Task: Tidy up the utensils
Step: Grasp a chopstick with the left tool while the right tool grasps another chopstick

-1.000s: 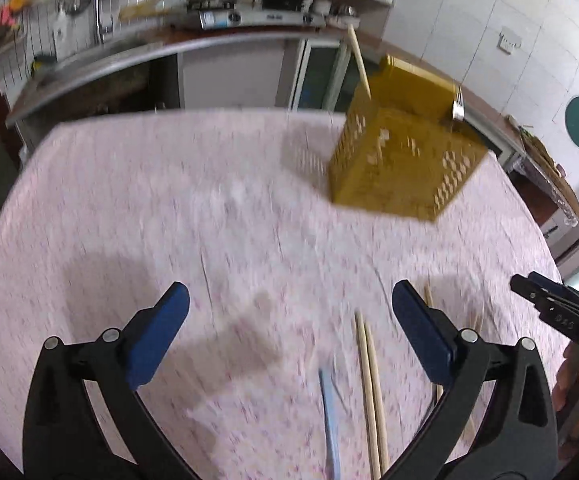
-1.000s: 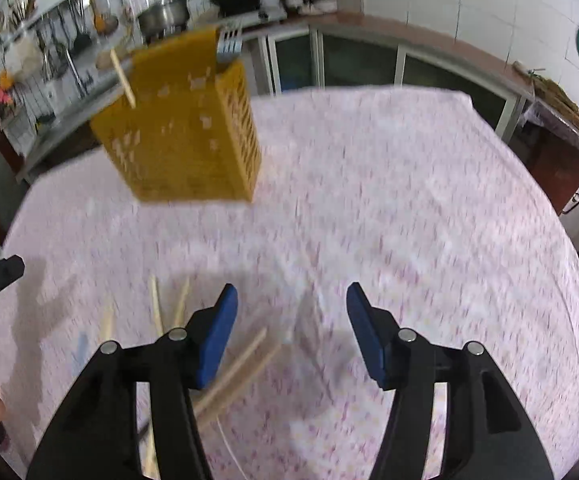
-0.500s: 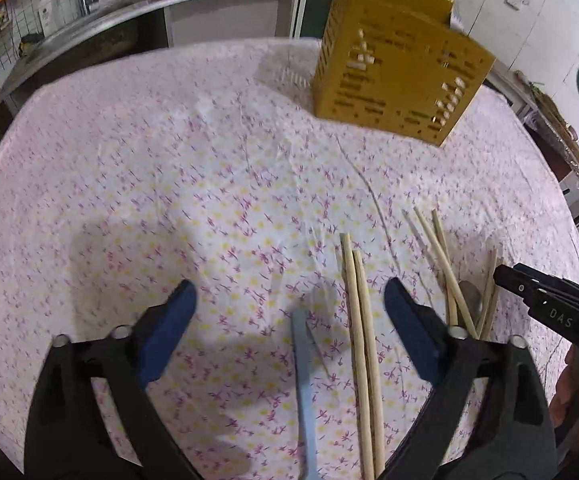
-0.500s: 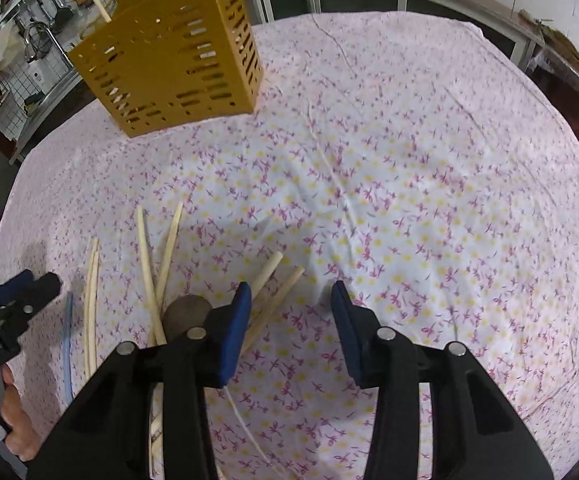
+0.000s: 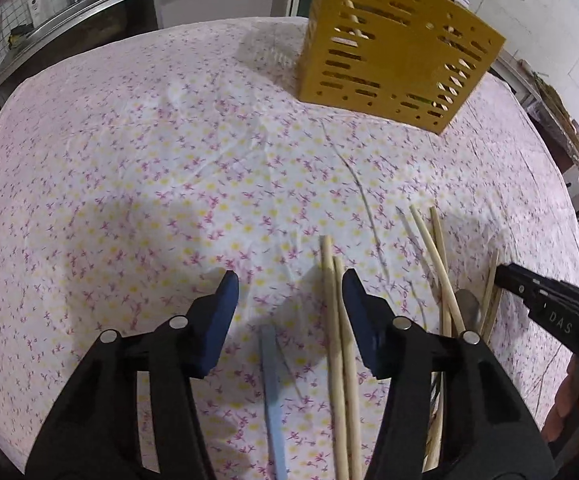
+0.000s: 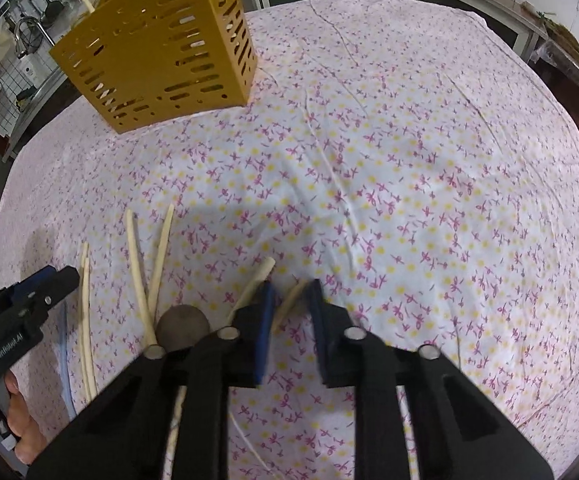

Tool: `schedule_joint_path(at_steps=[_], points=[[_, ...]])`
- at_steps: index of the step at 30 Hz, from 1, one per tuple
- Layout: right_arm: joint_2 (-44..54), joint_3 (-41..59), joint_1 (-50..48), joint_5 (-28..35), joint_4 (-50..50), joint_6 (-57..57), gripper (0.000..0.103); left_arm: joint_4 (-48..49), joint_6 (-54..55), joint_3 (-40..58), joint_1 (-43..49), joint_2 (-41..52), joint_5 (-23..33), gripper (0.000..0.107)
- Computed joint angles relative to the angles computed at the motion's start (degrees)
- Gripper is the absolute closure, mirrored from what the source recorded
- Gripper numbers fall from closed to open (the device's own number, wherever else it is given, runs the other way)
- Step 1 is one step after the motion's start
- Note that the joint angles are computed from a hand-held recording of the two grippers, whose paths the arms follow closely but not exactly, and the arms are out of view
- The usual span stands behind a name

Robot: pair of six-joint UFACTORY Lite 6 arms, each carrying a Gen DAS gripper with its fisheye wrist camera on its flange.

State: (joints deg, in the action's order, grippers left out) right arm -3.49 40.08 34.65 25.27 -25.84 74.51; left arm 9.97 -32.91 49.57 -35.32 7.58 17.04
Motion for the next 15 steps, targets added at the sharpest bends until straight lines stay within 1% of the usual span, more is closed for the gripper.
schedule_joint_path(at_steps=[3, 6, 8, 9, 12, 15], points=[[0.2, 0.2, -0.5, -0.4, -1.1, -0.2, 0.088, 2.4, -2.9, 1.2, -1.3, 1.4, 0.6, 0.056], [-1.1, -0.7, -1.3, -1.1, -2.3, -0.1, 0.091, 1.3, -1.9, 1.7, -1.3, 2.3, 0.7, 0.06], [-2.4, -1.3, -0.9, 0.0, -4.7, 2.0, 0.094, 1.4, -1.9, 1.5, -1.3, 2.4, 0.4, 0.062], [-2.7, -1.2, -0.9, 0.6, -5.5, 2.4, 0.094, 1.2, -1.6, 1.6, -1.2, 2.5, 0.4, 0.065], [-3.0, -1.5, -2.8, -0.8, -4.8, 0.1, 0.095, 1.9, -2.3, 3.2, -1.1, 4.0, 0.8, 0.073], [-2.8, -1.2, -4.3, -1.7, -3.5, -2.5, 0.095, 0.8, -0.7, 4.1, -0.9, 5.2, 0.6, 0.081]])
